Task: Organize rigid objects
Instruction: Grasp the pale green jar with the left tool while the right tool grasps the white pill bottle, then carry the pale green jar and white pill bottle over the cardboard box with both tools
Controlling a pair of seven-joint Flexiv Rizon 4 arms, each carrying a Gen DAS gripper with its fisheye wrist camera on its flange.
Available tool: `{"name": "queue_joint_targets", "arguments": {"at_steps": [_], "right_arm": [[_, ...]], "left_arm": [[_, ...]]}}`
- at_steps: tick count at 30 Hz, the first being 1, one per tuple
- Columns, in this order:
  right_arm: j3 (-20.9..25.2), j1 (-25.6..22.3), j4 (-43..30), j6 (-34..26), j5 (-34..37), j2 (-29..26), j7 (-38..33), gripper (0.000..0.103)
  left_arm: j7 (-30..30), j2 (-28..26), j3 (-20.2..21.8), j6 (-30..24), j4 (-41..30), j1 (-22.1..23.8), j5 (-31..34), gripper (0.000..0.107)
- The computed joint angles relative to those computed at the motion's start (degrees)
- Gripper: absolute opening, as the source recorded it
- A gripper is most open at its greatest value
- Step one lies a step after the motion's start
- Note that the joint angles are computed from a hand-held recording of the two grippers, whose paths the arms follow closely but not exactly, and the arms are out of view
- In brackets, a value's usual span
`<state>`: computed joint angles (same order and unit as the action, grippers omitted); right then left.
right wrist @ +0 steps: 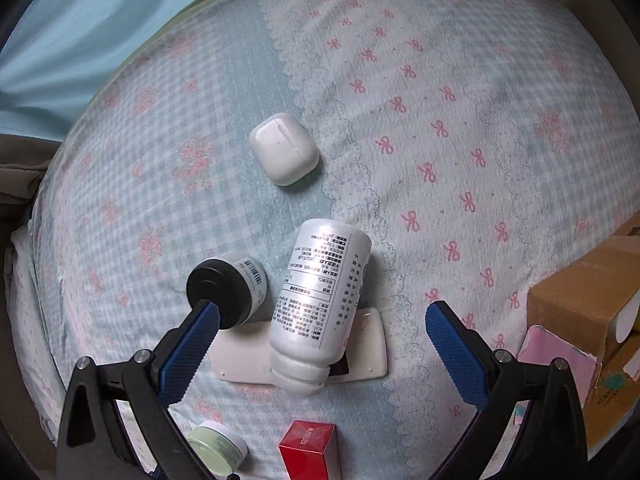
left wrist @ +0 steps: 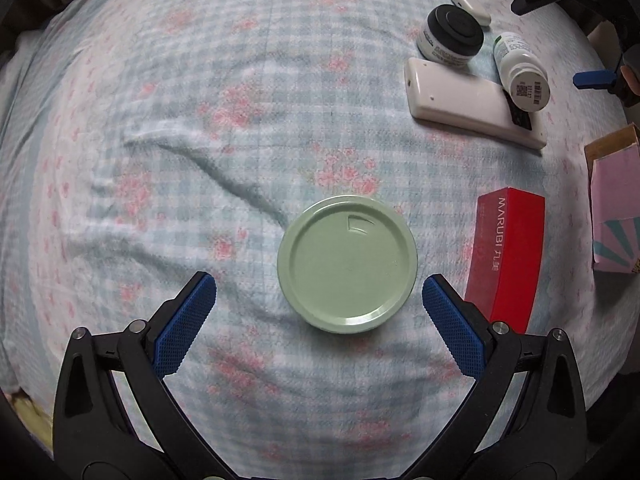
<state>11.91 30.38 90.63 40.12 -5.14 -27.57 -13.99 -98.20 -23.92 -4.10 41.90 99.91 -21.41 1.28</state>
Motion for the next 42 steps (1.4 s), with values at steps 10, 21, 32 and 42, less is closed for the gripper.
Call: {"name": "queue_joint_targets", "arguments": {"at_steps": [10,21,32,42], "right_arm": [[1.6,-3.4,-3.9,-1.8,7.8,-5.2,-1.8,0.082],[0.4,-1.7,-3.7,1.0,7.0,-7.0,-1.6,0.049],[0.6,-0.9,-0.5,4.5,5.6,-5.0,0.9,0.048],[0.6,-0.5,3.0,7.0,3.4,-1.6,2.1,0.048]], "left_arm": [[-1.5,-5.9,-0.1,-3.0,-5.0,-0.9,-0.5,0.098],[-5.1,-8.4,0.3,-1.2,-6.9,-2.6,-0.5,0.068],[-3.9,-5.7,-0.1,0.9,-3.5,-1.4,-2.2,0.068],[-3.1,-1.3,-0.2,2.5,-0.8,-0.3,-2.8,0.068]]}}
